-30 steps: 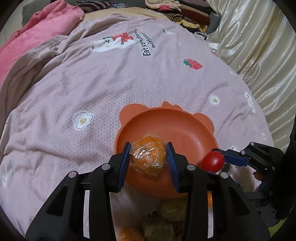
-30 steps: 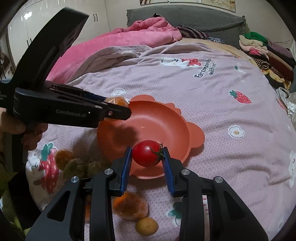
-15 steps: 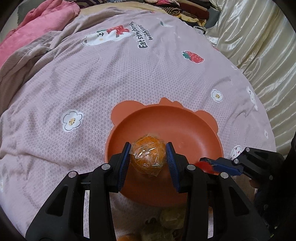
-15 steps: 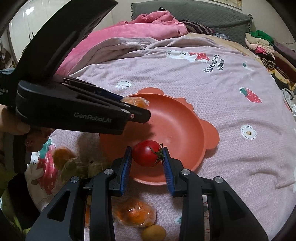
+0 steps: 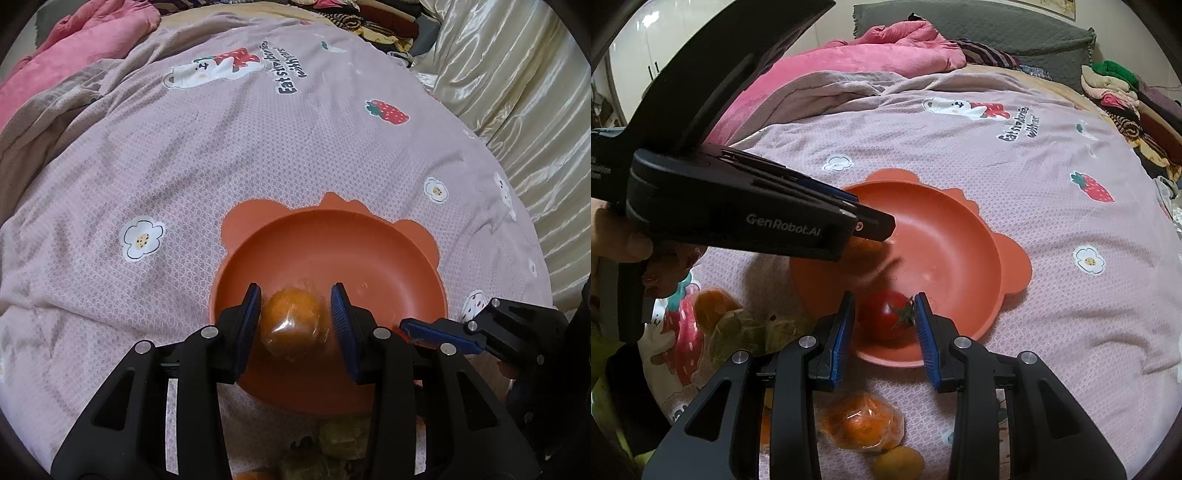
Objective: Organize fruits
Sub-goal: 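Lower both fruits into the orange plate and open both tools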
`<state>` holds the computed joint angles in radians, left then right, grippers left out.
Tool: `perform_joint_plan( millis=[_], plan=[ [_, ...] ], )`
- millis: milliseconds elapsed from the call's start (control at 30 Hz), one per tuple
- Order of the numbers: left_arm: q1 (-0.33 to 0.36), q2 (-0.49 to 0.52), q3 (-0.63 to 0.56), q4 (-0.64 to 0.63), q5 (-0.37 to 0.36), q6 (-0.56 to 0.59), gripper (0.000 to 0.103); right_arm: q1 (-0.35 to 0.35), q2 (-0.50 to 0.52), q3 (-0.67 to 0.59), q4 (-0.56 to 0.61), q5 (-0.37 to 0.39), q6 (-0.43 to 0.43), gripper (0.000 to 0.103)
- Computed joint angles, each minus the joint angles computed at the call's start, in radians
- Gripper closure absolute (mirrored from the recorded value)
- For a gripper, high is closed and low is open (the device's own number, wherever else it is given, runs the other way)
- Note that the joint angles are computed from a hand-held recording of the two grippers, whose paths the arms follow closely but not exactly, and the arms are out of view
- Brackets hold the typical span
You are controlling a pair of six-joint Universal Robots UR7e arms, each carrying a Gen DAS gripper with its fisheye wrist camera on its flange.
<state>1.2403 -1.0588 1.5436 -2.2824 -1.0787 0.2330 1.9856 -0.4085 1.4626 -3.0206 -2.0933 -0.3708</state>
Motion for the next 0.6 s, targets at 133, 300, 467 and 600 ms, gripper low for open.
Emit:
perform_joint_plan(
  millis=[133, 300, 467, 600],
  plan=[
    [0.0, -0.002, -0.001, -0.005, -0.003, -0.002, 0.072, 0.004, -0.005, 0.012, -0.02, -0.005, -0.003, 0.065],
    [-0.003, -0.007, 0.003, -0.008, -0.002, -0.007, 0.072, 0.009, -0.022, 0.037, -0.045, -0.004, 0.001, 0.061],
    [-0.007, -0.02, 0.015, -0.014, -0.007, -0.01, 0.072, 0.013, -0.035, 0.057, -0.063, -0.005, 0.012, 0.056],
    [-0.016, -0.041, 0.033, -0.028, -0.007, -0.006, 0.071, 0.018, -0.045, 0.073, -0.077, -0.014, 0.021, 0.052]
  ],
)
